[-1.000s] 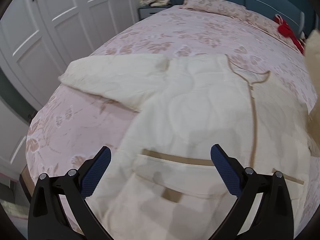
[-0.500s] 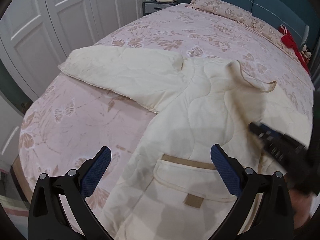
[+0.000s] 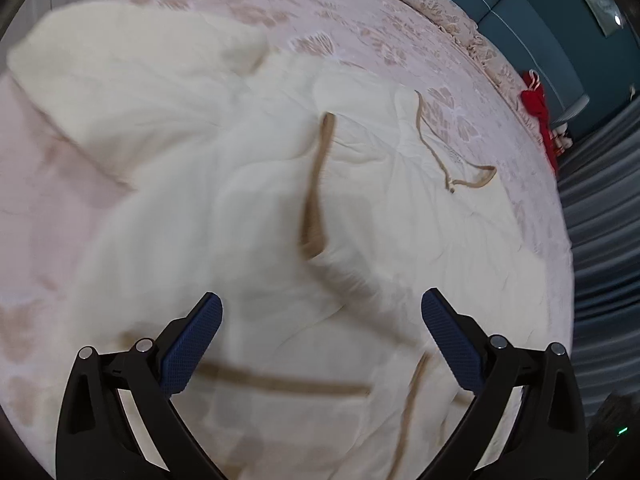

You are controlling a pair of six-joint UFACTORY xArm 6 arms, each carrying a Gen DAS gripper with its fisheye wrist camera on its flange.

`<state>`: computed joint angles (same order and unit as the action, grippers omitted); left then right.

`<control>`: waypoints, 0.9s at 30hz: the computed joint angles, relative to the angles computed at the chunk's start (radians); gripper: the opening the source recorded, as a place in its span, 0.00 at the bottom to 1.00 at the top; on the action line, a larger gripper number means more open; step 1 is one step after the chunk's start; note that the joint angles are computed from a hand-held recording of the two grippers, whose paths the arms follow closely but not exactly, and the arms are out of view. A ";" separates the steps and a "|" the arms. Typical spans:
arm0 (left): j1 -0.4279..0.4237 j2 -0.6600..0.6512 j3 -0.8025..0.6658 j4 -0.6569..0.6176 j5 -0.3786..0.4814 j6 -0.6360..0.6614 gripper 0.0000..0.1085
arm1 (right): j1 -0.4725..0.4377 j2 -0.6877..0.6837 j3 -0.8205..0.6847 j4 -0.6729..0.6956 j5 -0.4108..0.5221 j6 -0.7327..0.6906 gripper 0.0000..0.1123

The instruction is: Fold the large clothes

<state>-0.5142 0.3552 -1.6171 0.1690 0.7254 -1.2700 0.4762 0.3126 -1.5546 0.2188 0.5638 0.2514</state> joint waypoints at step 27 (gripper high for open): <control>-0.041 0.163 -0.246 0.265 0.296 0.116 0.06 | -0.108 0.184 -0.128 -0.118 0.014 0.144 0.11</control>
